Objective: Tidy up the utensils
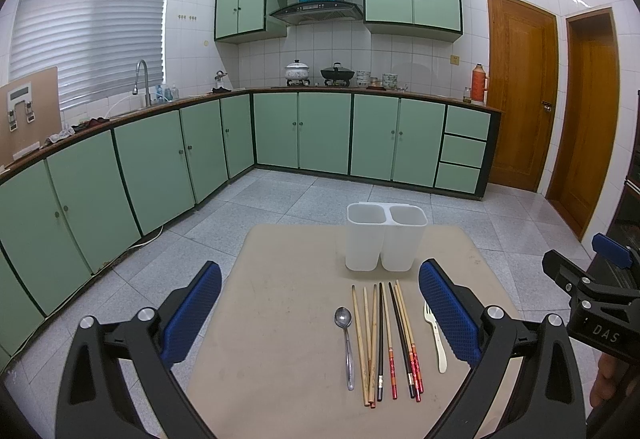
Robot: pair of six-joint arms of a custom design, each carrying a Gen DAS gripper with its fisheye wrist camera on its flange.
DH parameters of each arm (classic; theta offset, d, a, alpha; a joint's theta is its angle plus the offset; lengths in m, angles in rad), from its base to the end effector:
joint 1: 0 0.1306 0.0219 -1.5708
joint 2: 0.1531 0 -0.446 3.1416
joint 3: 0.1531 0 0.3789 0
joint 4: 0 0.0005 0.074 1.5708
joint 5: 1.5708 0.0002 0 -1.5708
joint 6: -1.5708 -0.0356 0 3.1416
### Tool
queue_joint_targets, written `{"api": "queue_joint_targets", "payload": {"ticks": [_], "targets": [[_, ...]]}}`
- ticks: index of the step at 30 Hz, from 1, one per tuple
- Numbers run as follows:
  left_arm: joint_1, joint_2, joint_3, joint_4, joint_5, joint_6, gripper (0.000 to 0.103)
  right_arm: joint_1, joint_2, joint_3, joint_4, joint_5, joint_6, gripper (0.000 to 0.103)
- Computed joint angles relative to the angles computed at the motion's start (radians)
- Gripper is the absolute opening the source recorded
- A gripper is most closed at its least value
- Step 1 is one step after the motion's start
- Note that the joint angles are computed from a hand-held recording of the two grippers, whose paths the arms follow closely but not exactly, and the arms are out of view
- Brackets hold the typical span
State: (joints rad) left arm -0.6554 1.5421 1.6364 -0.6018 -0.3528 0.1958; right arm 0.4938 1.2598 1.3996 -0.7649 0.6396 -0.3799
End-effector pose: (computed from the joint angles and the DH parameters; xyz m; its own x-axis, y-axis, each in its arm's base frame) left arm 0.4418 -0.3248 0.5565 -0.4426 0.1100 -0.8899 0.2512 0.9679 -0.0053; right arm 0.3714 0.1752 0.5637 -0.4615 0.0895 -0.8826 0.2337 0.9720 -0.0237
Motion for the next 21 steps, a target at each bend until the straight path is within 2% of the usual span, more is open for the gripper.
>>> {"api": "queue_joint_targets", "payload": {"ticks": [21], "targets": [[0.015, -0.003, 0.007, -0.021, 0.012, -0.003, 0.097, -0.002, 0.008, 0.015, -0.020, -0.004, -0.008, 0.098]]}}
